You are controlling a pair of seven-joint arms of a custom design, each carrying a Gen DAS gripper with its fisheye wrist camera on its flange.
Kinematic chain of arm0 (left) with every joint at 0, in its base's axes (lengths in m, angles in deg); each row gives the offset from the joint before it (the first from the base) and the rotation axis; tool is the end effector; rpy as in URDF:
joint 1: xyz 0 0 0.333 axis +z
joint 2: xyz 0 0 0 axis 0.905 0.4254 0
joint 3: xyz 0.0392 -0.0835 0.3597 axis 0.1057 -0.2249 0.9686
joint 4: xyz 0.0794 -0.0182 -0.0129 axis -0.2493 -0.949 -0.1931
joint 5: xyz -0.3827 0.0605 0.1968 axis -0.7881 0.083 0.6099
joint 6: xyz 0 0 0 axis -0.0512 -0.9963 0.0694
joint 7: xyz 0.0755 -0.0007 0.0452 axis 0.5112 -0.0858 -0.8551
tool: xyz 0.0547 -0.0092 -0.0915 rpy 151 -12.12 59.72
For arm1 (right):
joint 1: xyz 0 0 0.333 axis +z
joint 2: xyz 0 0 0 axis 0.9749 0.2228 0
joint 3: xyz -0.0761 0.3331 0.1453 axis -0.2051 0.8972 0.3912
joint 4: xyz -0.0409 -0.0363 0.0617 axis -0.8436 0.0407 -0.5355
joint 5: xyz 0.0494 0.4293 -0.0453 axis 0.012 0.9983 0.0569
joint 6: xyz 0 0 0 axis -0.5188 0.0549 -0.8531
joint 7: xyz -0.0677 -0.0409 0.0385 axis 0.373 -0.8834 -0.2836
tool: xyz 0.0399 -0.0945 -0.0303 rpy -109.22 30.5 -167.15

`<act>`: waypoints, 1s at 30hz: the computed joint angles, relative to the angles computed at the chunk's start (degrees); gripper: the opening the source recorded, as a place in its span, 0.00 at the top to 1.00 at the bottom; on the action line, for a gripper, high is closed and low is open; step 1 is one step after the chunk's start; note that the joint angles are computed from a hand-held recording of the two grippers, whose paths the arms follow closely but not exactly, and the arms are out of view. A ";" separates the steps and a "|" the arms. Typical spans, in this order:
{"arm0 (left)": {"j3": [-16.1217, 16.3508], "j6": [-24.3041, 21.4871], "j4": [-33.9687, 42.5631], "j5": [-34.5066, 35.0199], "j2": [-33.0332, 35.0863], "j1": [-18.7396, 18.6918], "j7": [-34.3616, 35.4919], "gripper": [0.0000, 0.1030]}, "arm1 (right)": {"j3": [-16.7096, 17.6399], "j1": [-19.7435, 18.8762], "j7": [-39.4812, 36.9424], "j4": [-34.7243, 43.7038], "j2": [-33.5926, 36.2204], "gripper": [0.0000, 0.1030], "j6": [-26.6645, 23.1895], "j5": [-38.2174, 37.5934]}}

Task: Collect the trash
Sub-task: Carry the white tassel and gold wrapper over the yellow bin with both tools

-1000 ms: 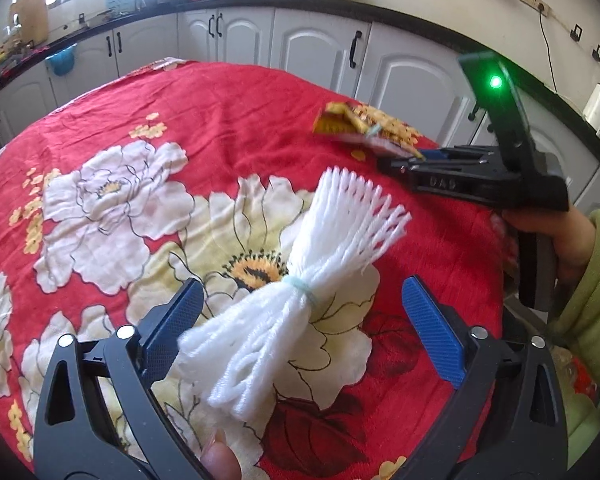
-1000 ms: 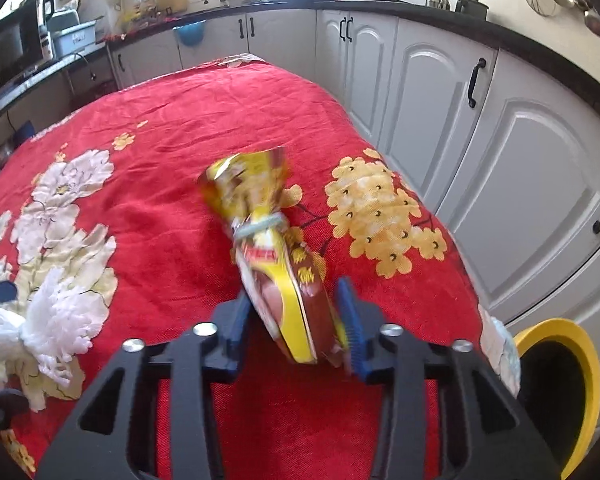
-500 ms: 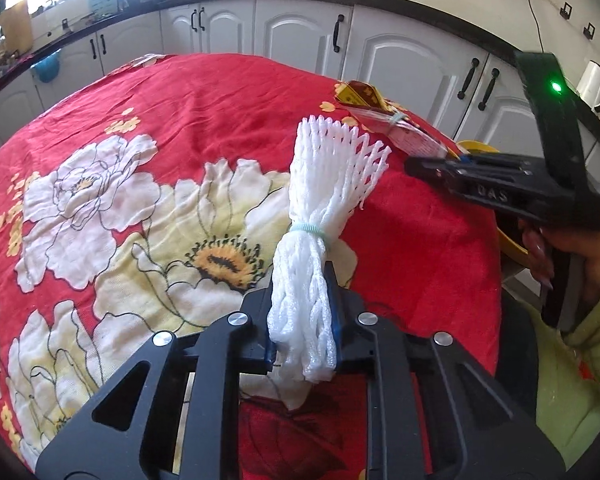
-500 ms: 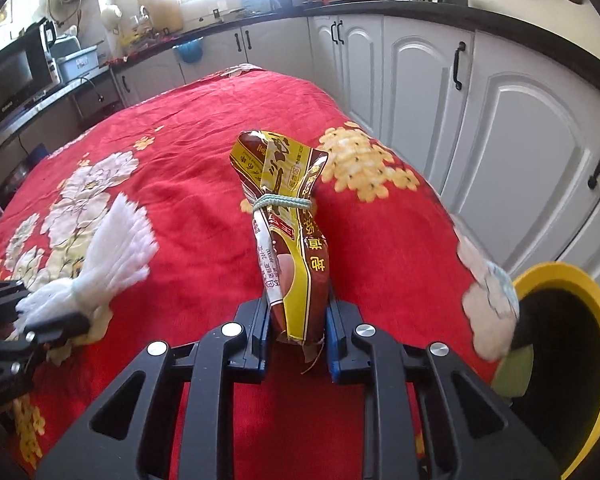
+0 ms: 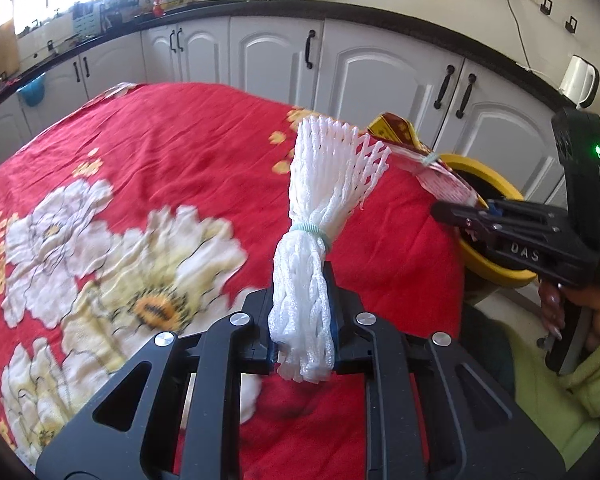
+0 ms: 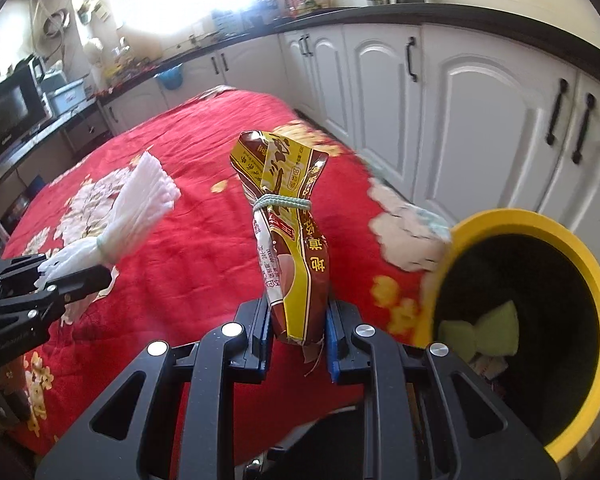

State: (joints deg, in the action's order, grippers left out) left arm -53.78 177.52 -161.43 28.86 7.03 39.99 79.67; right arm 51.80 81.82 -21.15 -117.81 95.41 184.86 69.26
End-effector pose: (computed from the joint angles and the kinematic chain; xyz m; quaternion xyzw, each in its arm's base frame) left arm 0.6484 -0.3654 0.4427 -0.6722 0.6390 -0.2842 0.2433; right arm 0.7504 0.2155 0.4239 -0.8046 0.4373 -0.0995 0.3892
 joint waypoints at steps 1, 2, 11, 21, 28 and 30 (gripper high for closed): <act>-0.08 0.10 1.06 -0.02 0.65 -0.11 0.14 0.89 | 0.13 -0.41 -0.24 -0.28 -0.25 0.81 0.27 0.49; -0.09 0.21 1.73 -0.11 1.08 -0.23 0.33 0.89 | 0.26 -0.93 -0.59 -0.66 -0.60 0.81 0.69 1.16; 0.30 0.86 10.97 -3.56 6.92 -2.47 4.78 0.89 | -0.35 -3.74 -2.41 -3.14 -2.76 0.81 2.88 5.70; 1.09 0.60 22.20 -10.02 14.12 -5.39 12.51 0.89 | -2.25 -6.10 -2.37 -5.45 -4.04 0.81 4.86 8.09; 1.63 -0.39 29.59 -14.37 18.71 -7.27 17.53 0.89 | -3.28 -7.19 -0.34 -5.47 -3.81 0.81 5.61 7.46; 1.63 -0.77 31.60 -15.46 19.96 -7.64 18.95 0.89 | -3.20 -7.76 -0.30 -5.85 -3.94 0.81 5.92 7.59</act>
State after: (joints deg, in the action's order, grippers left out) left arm -52.15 176.75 -129.82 13.40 26.99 32.35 98.63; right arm 48.60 74.06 -21.45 -123.67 91.47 190.79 76.85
